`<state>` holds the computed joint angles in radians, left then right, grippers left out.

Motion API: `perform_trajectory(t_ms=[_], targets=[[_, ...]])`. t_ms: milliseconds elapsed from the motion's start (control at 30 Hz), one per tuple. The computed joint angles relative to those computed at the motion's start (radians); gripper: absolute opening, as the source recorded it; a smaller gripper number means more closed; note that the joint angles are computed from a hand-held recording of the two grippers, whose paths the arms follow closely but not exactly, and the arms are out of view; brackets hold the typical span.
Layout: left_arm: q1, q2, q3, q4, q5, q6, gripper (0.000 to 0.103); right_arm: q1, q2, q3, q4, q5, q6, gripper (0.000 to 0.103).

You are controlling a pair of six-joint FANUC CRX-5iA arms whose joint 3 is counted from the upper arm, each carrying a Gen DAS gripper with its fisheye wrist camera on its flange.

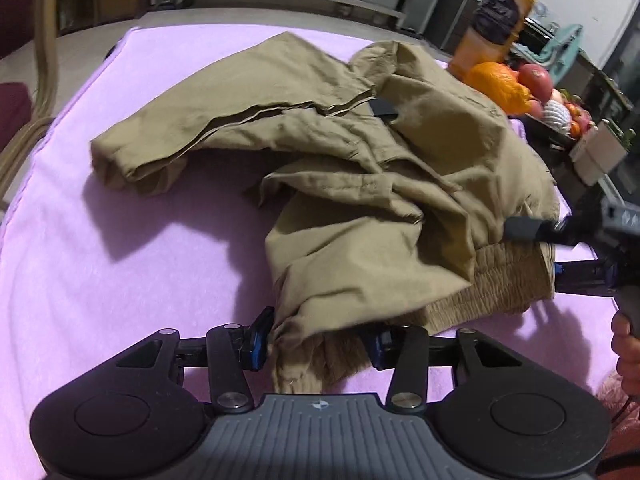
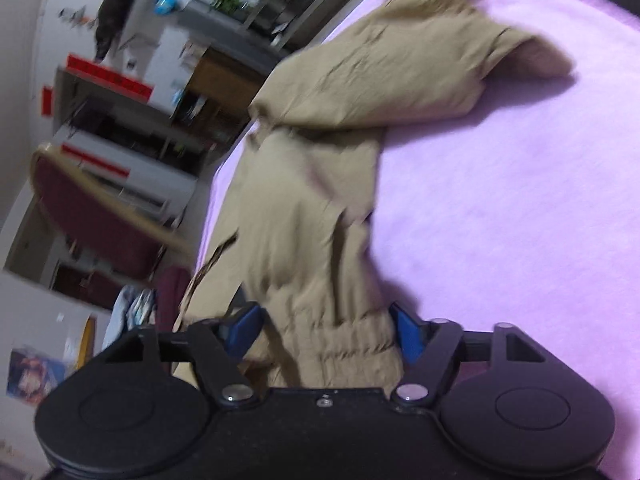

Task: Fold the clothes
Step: 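Lift both cuffs up and shake the trousers out, then lower them onto the towel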

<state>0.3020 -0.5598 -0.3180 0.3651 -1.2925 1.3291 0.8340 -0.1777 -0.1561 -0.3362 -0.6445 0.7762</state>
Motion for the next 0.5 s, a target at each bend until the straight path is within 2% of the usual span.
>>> perform_trajectory(t_ms=[67,100,133,233,367,400,500], targets=[[0.032,-0.007,-0.019,0.054,-0.003,-0.026,0.016,0.027,-0.011,-0.002,0.048,-0.005,-0.013,0.032],[0.046,-0.013,-0.025,0.072,-0.004,-0.026,0.013,0.045,-0.023,-0.012,0.087,0.005,-0.036,0.028],[0.06,-0.013,-0.028,0.095,-0.011,-0.029,0.012,0.067,-0.04,-0.027,0.141,0.018,-0.077,0.023],[0.107,0.006,-0.035,0.191,-0.049,-0.008,0.011,0.117,-0.086,-0.066,0.298,0.05,-0.24,0.019],[0.178,0.087,0.006,0.33,-0.162,0.166,0.01,0.141,-0.1,-0.062,0.464,0.068,-0.484,0.011],[0.195,0.109,0.03,0.368,-0.191,0.219,0.01,0.142,-0.092,-0.035,0.491,0.046,-0.525,0.011],[0.268,0.097,0.089,0.536,-0.207,0.245,0.009,0.165,-0.071,0.075,0.638,-0.038,-0.618,0.011]])
